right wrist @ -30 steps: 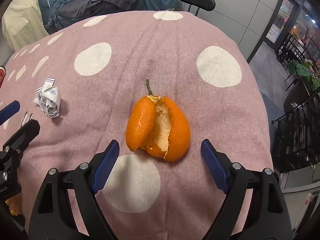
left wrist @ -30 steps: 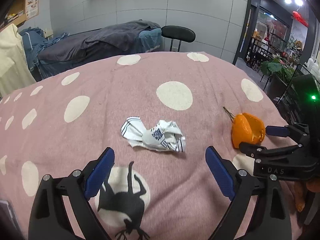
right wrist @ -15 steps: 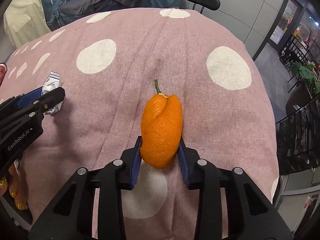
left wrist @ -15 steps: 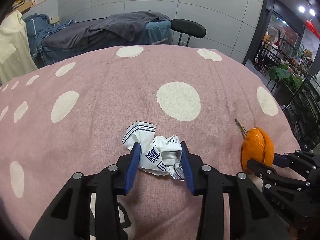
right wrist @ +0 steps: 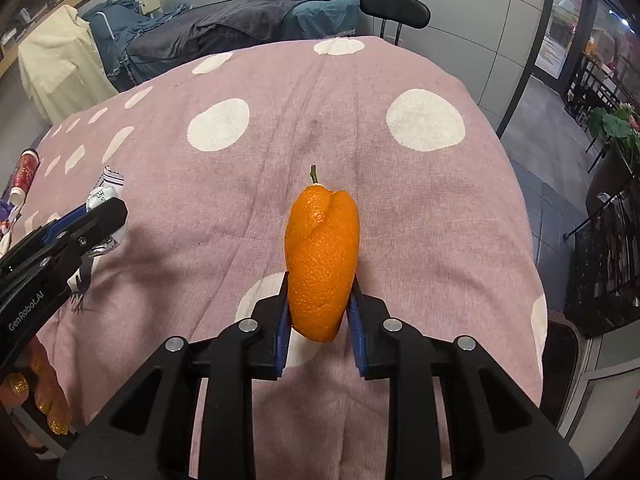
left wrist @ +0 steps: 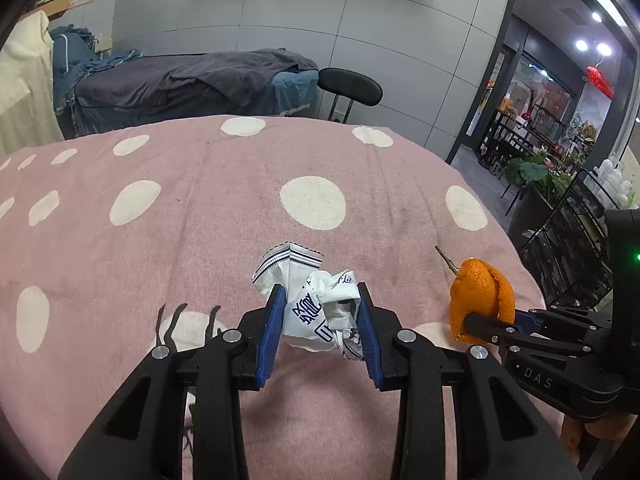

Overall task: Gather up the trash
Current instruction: 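Grasp the orange peel with the right tool while the left tool grasps the white wrapper, then carry the orange peel over the bin and open the right tool while the left tool carries the wrapper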

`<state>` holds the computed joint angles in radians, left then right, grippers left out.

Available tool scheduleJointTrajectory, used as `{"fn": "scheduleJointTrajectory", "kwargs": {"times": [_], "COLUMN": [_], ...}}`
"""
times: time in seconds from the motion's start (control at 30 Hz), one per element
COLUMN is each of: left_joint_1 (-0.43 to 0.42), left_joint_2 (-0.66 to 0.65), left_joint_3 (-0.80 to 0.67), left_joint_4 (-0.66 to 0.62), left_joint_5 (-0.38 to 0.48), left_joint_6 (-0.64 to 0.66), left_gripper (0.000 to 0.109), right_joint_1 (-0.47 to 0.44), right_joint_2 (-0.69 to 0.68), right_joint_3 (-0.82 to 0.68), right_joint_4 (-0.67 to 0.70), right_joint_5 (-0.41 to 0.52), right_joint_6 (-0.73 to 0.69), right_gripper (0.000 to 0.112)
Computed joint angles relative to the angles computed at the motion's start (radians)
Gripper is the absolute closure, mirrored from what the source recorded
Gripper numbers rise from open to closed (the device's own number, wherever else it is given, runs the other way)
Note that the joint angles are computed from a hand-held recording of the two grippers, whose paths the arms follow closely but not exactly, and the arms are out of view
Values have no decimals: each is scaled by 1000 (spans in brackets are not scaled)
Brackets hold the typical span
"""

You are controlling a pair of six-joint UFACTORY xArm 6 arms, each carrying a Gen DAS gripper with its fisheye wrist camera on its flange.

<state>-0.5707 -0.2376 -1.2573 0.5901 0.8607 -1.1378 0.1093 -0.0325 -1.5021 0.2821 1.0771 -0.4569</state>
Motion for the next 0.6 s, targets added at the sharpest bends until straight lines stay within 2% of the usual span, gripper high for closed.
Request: {"fn": "scheduleJointTrajectory", "kwargs": {"times": [0.2, 0.6], "left_joint_1": [-55, -158], "left_joint_2": [-20, 16], "left_joint_3": [13, -20], "left_joint_4": [30, 62], "left_joint_5": [-25, -50], "left_joint_6": [-37, -71], "left_gripper": [74, 73], "right_joint_1": [-52, -223], "right_joint_2": [-100, -231], "right_joint_3": [82, 191], "right_joint_4": [64, 184], "right_joint_5": [-13, -4], "right_joint_6": [-49, -125], "right_gripper": [87, 87]}}
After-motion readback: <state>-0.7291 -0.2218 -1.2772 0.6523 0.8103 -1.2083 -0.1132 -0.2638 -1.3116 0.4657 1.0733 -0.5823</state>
